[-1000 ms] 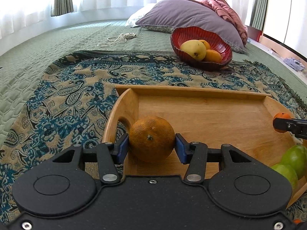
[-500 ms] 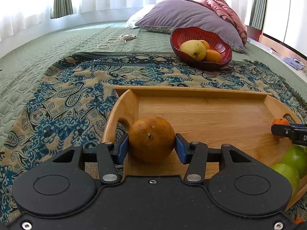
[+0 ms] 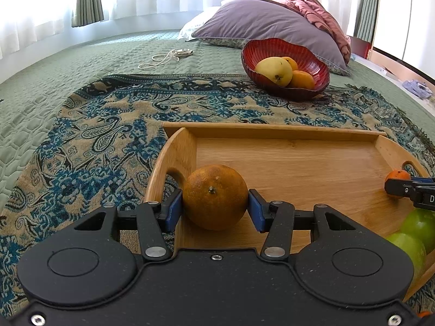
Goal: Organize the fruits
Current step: 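Open both tools to release the fruit onto the tray, then withdraw both tools from the tray toward the dates and tangerines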
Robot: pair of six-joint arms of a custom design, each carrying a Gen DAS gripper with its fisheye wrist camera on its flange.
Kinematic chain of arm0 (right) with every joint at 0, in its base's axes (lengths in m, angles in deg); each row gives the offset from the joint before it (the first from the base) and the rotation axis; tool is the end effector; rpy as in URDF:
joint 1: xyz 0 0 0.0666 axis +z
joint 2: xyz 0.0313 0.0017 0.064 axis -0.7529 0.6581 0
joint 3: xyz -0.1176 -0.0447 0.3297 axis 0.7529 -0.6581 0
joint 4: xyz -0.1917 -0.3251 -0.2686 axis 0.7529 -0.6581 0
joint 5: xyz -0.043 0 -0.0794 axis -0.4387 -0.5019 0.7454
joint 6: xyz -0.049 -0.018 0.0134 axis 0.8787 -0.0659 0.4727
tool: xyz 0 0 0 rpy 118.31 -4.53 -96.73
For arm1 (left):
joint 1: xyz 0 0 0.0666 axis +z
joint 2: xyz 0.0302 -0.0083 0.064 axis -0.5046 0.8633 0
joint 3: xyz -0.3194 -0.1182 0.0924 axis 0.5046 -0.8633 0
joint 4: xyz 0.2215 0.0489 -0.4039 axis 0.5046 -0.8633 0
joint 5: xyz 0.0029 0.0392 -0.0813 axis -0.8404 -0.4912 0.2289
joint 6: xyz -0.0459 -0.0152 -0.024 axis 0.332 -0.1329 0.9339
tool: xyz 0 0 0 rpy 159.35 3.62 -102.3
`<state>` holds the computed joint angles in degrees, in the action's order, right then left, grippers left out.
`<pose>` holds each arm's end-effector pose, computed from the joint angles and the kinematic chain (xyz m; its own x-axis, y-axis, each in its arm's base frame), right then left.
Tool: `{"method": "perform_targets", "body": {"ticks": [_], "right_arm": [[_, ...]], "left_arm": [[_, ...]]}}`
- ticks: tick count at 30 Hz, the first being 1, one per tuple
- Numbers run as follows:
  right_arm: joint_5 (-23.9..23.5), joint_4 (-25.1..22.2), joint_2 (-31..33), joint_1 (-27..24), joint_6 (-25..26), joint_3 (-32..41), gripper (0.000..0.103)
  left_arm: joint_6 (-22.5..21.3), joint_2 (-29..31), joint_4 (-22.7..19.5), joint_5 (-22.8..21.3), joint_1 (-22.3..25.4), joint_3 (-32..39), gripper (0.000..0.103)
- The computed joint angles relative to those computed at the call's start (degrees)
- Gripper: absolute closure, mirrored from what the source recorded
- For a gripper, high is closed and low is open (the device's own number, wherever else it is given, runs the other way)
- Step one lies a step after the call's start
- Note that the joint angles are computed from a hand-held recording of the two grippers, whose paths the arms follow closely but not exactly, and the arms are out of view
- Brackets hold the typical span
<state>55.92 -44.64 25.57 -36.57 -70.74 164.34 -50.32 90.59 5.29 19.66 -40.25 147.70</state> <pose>0.5860 0.1199 0.3576 -0.6687 0.1667 -0.7246 0.1414 0.9853 0.0962 0.6466 -0.1159 0.3551 -0.6427 0.1189 -0.7568 0.2188 0.9752 -0.0326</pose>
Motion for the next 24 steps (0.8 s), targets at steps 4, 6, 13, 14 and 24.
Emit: {"method": "perform_targets", "body": {"ticks": [4,6,13,14,24], "right_arm": [[-0.9,0.3,-0.4,-0.2,-0.3,-0.4,0.051],[-1.4,0.7,-0.9,-0.2,-0.6,-0.9,0.041],[-2.1,2.9,-4.9,0.1,0.1,-4.1,0.031],[-1.8,3.3,-5.5,0.2,0.4,-4.7,0.03],[-1.6,6.8,-14.2,1.3,2.6,-12.0,0.017]], "left_arm": [[-0.9,-0.4,-1.2,0.2,0.0,0.1,0.046],[-1.5,-1.3,-0.8,0.4,0.0,-0.7,0.036],[-1.5,-6.0,0.0,1.9,0.0,-4.4,0.019],[-1.7,-6.9,0.4,1.8,-0.1,-5.2,0.016],[-3.2,-16.4,1.6,3.1,0.0,-13.7,0.007]]}}
